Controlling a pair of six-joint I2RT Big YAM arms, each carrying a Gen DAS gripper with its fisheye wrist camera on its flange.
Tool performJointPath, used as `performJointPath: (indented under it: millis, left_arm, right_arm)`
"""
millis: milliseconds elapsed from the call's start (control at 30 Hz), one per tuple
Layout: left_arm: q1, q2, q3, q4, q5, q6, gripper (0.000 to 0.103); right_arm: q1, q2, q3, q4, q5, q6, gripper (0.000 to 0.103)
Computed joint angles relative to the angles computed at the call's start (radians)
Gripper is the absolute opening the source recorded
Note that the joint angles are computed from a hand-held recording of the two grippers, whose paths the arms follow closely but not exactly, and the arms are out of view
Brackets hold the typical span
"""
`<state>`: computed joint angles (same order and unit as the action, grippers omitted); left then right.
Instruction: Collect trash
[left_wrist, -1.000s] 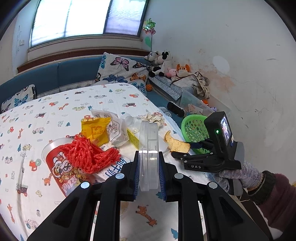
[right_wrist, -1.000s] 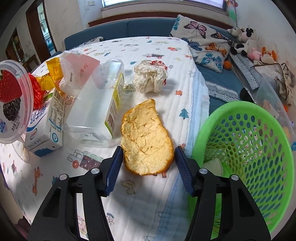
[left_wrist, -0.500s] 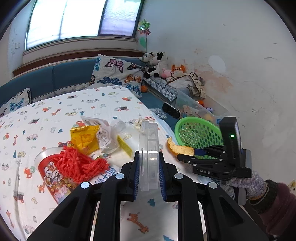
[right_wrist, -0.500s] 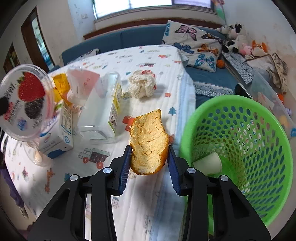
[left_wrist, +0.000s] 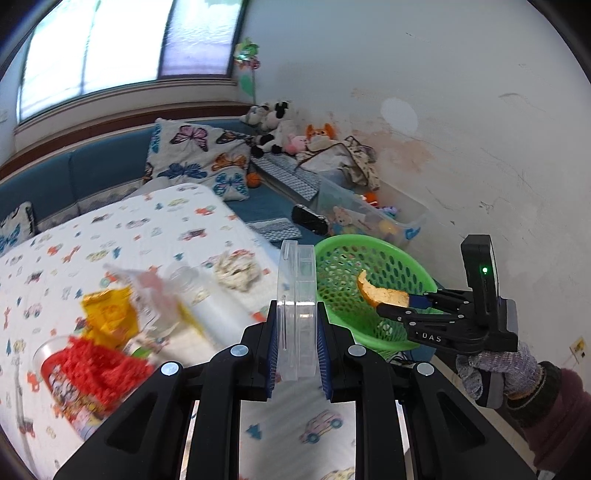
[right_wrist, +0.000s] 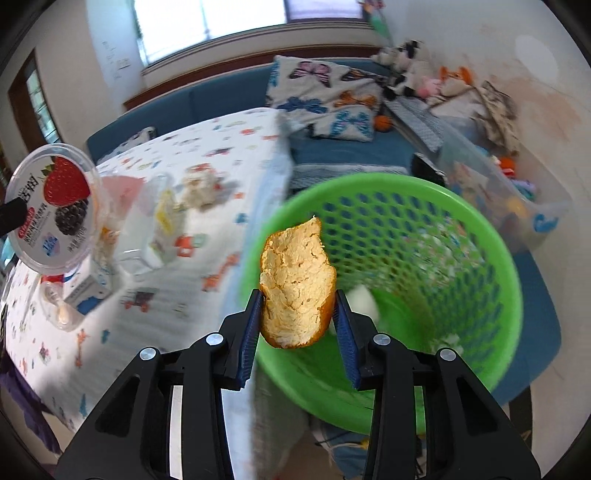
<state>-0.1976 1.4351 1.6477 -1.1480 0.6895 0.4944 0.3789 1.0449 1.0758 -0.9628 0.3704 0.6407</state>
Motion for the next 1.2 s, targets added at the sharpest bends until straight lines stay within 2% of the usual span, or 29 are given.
performJointPath:
  millis: [233,367,767,1000,1200]
  left_arm:
    - [-0.088,0.018,0.023,0.003,-0.026,-0.01,0.018]
    - [-0.133,0.032,0.034,0.003,-0.047,-0.007,0.018]
    - [-0.246,0.079,0.039,-0.009,-0.108,-0.03,0.018]
    - [-0.291,0.095,0.023,-0.012,-0.137,-0.041,0.018]
    - [-0.308,0.095,0.005,-0.004,-0.162,-0.042,0.018]
  right_arm:
    - [-0.045,-0.066,-0.056,-0.044,0.005,0.038,0.045]
    - [-0.059,-0.1,-0.078,-0.046,0.01,0.055,0.055]
    - [-0.006,-0.196,-0.104,-0.107,0.1,0.131,0.066]
    - [0.026,-0.252,-0.127,-0.148,0.146,0.188,0.068]
    - [0.029,-0.281,-0.147,-0.159,0.149,0.213,0.068]
